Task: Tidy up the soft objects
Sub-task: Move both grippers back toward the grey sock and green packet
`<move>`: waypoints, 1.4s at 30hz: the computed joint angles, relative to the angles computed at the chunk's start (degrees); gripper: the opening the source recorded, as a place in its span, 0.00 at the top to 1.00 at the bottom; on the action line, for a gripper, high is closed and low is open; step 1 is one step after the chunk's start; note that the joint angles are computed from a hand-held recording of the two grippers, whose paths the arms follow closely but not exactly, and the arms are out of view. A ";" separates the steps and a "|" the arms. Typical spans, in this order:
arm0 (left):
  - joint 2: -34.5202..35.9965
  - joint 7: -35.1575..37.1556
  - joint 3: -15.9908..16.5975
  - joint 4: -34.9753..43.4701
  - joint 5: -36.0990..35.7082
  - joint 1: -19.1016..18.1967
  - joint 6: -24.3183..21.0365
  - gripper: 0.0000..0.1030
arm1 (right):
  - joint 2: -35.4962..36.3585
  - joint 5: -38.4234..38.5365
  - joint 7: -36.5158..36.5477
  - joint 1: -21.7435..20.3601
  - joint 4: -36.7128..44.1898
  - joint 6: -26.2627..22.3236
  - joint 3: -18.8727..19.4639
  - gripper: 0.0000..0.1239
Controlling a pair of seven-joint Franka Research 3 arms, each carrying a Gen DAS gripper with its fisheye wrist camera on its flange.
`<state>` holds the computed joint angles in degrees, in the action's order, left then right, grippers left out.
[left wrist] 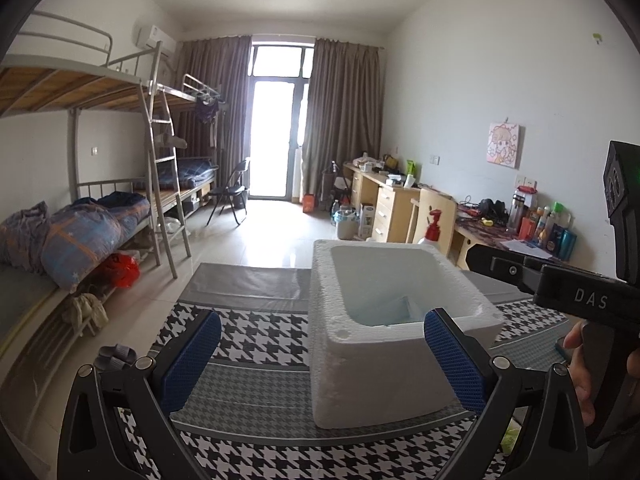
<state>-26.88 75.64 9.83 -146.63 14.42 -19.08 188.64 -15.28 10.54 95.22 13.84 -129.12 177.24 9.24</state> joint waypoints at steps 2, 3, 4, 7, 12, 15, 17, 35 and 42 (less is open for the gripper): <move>-0.55 0.16 0.10 -0.42 0.26 -0.32 0.35 0.01 | -0.93 -1.43 1.53 -1.93 -0.74 0.28 1.47 0.36; -0.79 0.16 0.10 -0.56 0.35 -0.40 0.29 0.01 | -1.40 -2.21 2.31 -2.93 -1.12 0.35 2.21 0.36; -1.03 0.23 0.39 -0.67 0.45 -0.73 0.18 0.01 | -1.67 -2.69 2.65 -3.40 -1.17 0.11 2.45 0.36; -1.55 0.34 0.25 -0.94 0.47 -0.93 -0.06 0.01 | -2.80 -3.69 3.19 -4.15 -2.13 0.21 2.82 0.36; -2.61 -0.11 -0.59 -1.61 0.43 -0.17 0.58 0.01 | -4.57 -4.33 3.48 -5.06 -3.99 1.57 3.38 0.25; -3.00 -0.27 -1.41 -1.69 0.75 0.58 0.53 0.01 | -5.64 -5.79 4.78 -8.19 -4.89 2.18 5.98 0.21; -3.39 -0.37 -1.63 -1.95 0.99 0.71 0.80 0.01 | -6.16 -6.19 4.99 -8.81 -5.25 2.22 6.36 0.20; -5.99 -0.25 -0.68 -4.02 2.64 -1.16 1.70 0.01 | -11.24 -4.86 5.89 -11.51 -9.88 3.68 8.01 0.19; -6.65 -0.19 0.46 -4.50 2.90 -2.97 1.40 0.01 | -13.55 -4.91 6.88 -13.55 -11.64 3.57 9.44 0.19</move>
